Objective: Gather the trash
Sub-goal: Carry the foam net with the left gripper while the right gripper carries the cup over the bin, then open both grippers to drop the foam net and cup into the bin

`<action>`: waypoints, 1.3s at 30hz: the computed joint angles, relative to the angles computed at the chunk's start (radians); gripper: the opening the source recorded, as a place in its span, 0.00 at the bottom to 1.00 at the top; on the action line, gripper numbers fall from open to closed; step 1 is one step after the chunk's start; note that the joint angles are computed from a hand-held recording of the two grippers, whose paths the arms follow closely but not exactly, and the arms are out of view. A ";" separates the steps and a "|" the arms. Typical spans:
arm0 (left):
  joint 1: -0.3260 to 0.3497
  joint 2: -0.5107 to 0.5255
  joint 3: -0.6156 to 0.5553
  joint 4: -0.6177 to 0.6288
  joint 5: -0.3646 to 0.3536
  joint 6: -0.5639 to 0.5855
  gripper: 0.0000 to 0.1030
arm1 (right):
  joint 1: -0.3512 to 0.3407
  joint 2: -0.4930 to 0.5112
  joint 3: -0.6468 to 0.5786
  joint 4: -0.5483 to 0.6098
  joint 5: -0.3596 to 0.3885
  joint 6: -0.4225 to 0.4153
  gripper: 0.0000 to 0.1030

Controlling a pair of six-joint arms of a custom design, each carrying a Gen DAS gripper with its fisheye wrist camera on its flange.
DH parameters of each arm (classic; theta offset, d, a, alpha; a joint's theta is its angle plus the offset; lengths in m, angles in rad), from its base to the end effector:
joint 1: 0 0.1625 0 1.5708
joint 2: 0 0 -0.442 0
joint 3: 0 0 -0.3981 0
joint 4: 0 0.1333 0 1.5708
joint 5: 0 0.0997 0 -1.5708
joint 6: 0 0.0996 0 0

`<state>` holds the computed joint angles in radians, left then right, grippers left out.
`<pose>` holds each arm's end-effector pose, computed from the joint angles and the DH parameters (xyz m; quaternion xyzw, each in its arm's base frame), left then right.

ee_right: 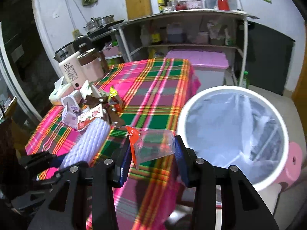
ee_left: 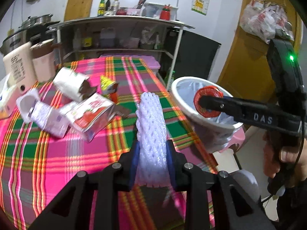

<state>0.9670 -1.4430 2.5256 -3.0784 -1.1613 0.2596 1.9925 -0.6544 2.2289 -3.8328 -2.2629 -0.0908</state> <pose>-0.0686 -0.4041 0.2072 0.3615 0.8872 -0.2375 0.1604 0.2580 -0.4048 0.0374 0.1139 -0.8857 0.3653 0.2628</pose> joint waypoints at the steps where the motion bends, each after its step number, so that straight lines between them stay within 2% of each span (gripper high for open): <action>1: -0.004 0.007 -0.004 -0.002 -0.005 0.004 0.28 | -0.001 -0.006 0.011 -0.012 -0.005 0.000 0.42; 7: -0.035 0.075 -0.041 -0.008 -0.036 0.016 0.28 | -0.016 -0.040 0.076 -0.088 -0.042 0.002 0.42; 15: -0.064 0.184 -0.102 -0.013 -0.093 0.035 0.28 | -0.077 -0.081 0.144 -0.156 -0.067 0.014 0.42; 28: -0.072 0.314 -0.195 0.025 -0.152 0.037 0.28 | -0.172 -0.126 0.182 -0.133 -0.052 0.030 0.43; 32: -0.074 0.334 -0.206 0.022 -0.155 0.042 0.32 | -0.183 -0.124 0.181 -0.124 -0.054 0.031 0.44; 36: -0.073 0.339 -0.212 0.024 -0.165 0.038 0.44 | -0.186 -0.118 0.184 -0.147 -0.054 0.030 0.47; 39: -0.073 0.340 -0.211 0.021 -0.163 0.032 0.44 | -0.186 -0.116 0.187 -0.164 -0.052 0.030 0.50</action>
<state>0.8938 -1.1031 2.3146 -3.0578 -1.3240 0.2912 1.8062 -0.7700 2.4156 -3.9970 -2.3147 -0.0607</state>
